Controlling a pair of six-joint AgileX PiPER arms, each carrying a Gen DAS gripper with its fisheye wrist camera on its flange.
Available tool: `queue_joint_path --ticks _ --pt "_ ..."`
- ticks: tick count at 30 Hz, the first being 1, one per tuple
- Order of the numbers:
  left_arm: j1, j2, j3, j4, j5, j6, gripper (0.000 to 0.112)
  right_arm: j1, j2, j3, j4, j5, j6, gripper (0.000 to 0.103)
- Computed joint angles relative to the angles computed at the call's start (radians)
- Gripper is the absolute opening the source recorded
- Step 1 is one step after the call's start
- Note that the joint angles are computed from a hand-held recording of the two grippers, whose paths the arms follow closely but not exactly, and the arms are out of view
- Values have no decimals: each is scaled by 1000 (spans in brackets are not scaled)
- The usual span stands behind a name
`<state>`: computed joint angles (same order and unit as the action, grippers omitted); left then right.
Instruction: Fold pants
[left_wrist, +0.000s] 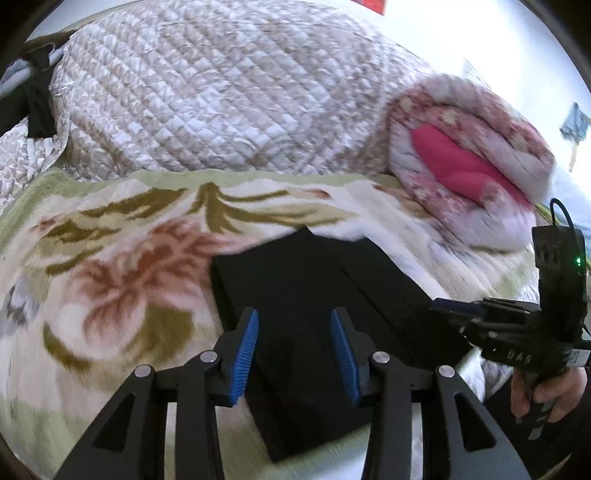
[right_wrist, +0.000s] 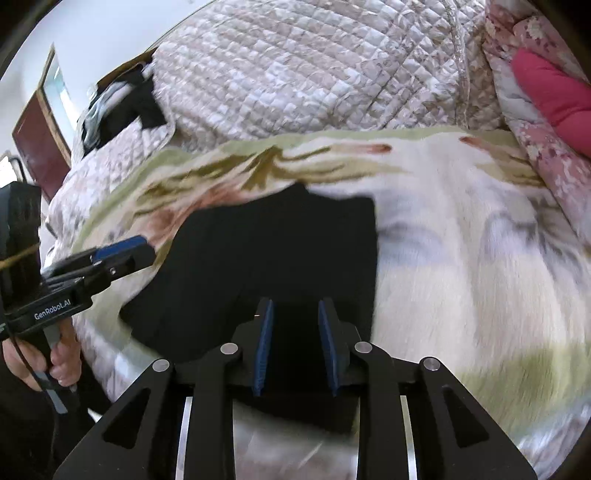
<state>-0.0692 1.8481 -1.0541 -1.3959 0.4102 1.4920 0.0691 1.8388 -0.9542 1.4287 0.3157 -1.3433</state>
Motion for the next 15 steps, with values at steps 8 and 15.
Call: queue_joint_path --ticks 8,15 --pt "-56 7 72 8 -115 12 47 111 6 41 111 -138 -180 29" --pt "-49 21 75 -77 -121 80 47 139 7 57 285 -176 -372 29"
